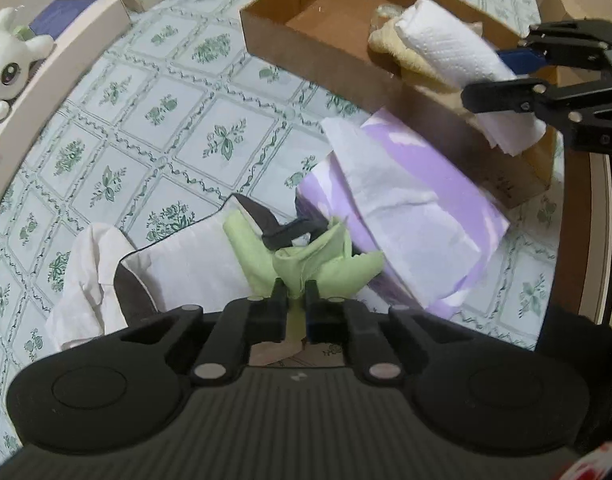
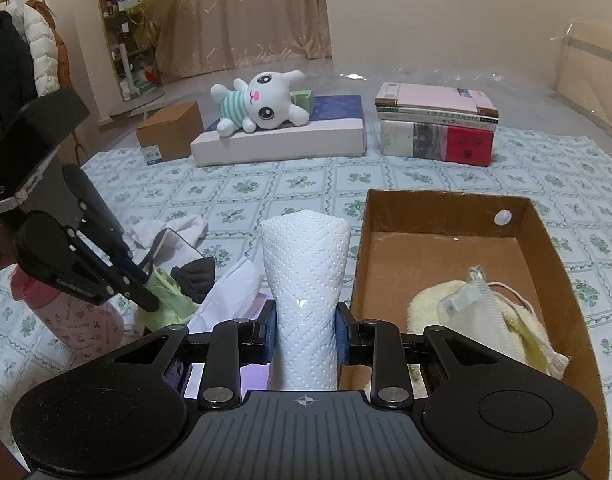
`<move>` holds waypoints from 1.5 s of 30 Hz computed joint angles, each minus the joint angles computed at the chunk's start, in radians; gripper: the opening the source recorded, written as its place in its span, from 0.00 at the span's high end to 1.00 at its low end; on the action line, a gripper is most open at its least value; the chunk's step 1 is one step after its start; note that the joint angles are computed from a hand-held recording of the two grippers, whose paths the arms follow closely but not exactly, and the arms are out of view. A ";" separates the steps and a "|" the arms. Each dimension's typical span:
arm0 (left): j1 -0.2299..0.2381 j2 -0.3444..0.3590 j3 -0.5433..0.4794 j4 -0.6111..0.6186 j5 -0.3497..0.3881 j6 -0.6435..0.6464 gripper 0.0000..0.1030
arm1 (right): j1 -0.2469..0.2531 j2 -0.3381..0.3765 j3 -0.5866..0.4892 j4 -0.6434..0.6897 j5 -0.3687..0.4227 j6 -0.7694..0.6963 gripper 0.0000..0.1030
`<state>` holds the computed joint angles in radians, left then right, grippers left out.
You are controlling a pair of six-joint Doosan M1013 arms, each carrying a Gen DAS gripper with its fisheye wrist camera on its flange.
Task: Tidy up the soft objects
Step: 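Carry the green cloth and paper towel over the cardboard box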
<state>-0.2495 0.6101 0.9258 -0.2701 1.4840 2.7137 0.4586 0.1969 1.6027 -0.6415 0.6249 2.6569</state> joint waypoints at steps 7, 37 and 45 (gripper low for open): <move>0.036 -0.053 0.037 -0.086 -0.031 -0.021 0.94 | 0.019 -0.024 0.014 -0.037 0.006 0.048 0.72; -0.025 -0.355 0.506 -0.491 -0.421 -0.161 0.94 | 0.084 -0.246 0.257 -0.225 0.199 0.470 0.72; -0.087 -0.350 0.537 -0.469 -0.462 -0.190 0.94 | 0.048 -0.265 0.283 -0.237 0.168 0.483 0.72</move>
